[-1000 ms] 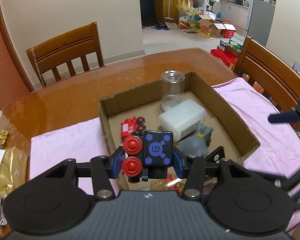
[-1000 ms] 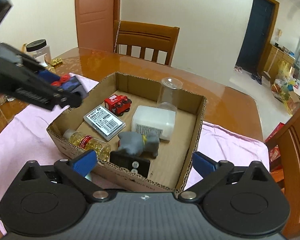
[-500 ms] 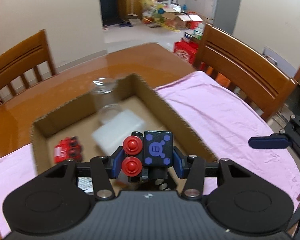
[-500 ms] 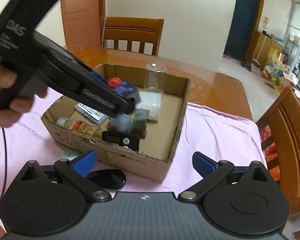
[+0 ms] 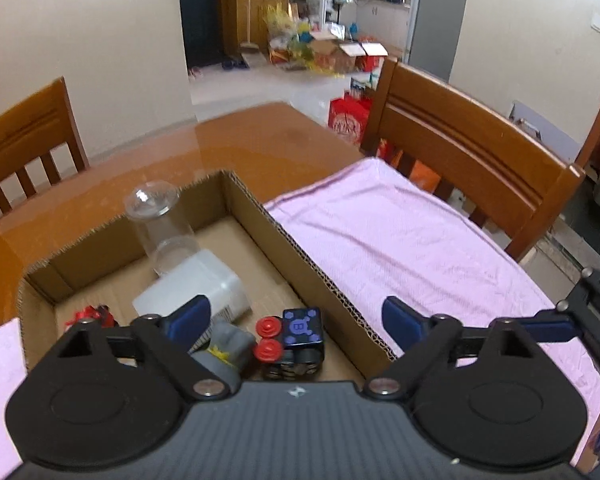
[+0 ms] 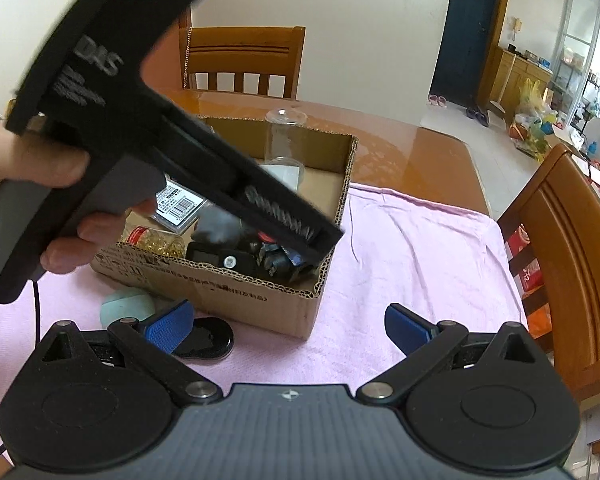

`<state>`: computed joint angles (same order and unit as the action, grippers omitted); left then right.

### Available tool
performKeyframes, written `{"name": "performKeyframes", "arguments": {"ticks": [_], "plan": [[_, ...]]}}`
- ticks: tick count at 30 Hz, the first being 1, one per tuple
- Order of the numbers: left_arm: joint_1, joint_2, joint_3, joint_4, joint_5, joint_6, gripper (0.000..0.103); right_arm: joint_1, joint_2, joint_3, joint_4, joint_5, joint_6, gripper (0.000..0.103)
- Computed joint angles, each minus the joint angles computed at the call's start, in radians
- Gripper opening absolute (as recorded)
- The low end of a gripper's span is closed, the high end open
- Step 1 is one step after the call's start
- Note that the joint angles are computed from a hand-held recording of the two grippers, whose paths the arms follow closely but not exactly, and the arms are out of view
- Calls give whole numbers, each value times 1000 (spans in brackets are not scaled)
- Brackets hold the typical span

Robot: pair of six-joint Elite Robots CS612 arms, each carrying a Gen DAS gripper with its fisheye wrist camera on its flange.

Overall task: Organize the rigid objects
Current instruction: 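Carry the power bank and robot block into the box and release both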

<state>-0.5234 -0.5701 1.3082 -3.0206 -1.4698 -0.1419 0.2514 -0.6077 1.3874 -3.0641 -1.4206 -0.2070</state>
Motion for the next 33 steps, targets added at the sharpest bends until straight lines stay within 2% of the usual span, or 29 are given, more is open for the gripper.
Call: {"name": "performKeyframes", "arguments": {"ticks": [5, 14, 18, 24, 28, 33], "plan": [[-1, -29, 46, -33, 44, -21, 99, 1, 1, 3, 7, 3, 9, 103], [-16, -100, 195, -99, 186, -64, 100, 10, 21, 10, 45, 27, 1, 103], [-23, -128, 267, -97, 242, -138, 100, 17, 33, 19, 62, 34, 4, 103], [-32, -150, 353, -58, 311, -301, 100, 29, 65, 19, 30, 55, 0, 103], [-28, -160, 394, -29, 301, -388, 100, 40, 82, 1, 30, 63, -12, 103], [-25, -162, 421, -53, 291, -378, 100, 60, 110, -41, 30, 52, -23, 103]]}}
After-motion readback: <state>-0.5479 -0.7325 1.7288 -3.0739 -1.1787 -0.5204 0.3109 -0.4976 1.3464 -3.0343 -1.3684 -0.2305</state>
